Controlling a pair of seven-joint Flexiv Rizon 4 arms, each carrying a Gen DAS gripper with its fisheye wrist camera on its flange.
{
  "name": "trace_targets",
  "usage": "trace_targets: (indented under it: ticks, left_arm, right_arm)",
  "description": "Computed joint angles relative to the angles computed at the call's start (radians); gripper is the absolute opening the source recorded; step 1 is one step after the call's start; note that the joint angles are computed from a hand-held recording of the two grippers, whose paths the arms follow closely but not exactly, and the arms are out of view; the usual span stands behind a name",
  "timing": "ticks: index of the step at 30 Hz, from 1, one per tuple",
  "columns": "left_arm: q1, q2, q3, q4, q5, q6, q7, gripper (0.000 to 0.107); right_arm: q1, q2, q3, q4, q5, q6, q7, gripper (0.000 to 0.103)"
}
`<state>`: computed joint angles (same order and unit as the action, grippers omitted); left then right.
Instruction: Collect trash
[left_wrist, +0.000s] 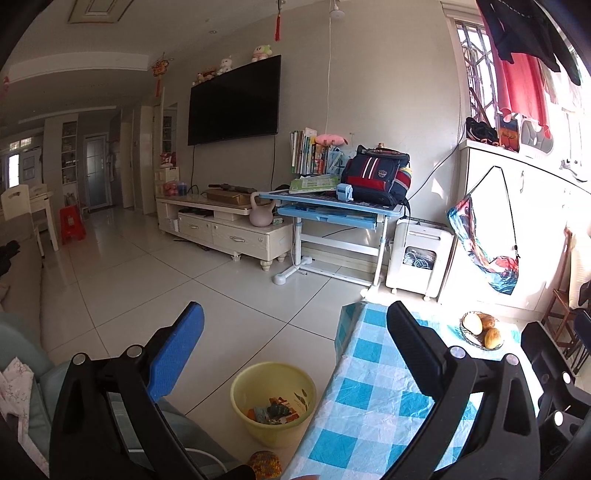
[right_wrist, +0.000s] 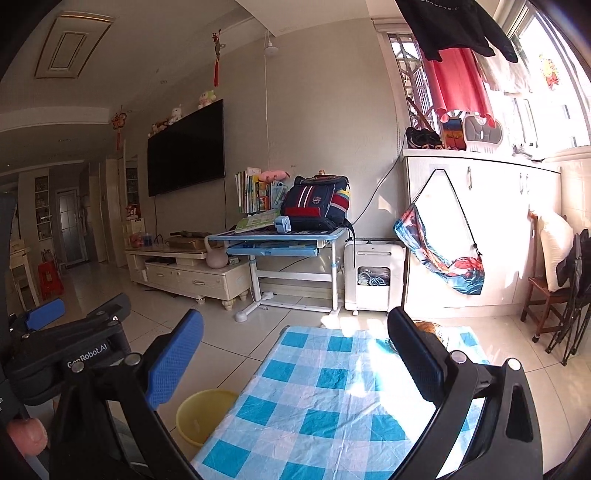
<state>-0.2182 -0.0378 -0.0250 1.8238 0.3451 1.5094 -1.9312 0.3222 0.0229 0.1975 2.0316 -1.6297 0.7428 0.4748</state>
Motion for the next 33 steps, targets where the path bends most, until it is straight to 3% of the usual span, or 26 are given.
trace_targets:
  ticks: [15,33]
  left_arm:
    - [-0.031,0.136,-0.113,0.1,-0.008,-0.016,0.038,0.096]
    - [-0.068,0.265,-0.162,0.227,-0.203,0.027,0.235,0.096]
  right_arm:
    - [-0.016,0.216,0.098,0.189,0.17,-0.147,-0.036,0.095]
    - [-0.01,0.336,0.188,0.258,0.305,-0.254,-0.075,0.095]
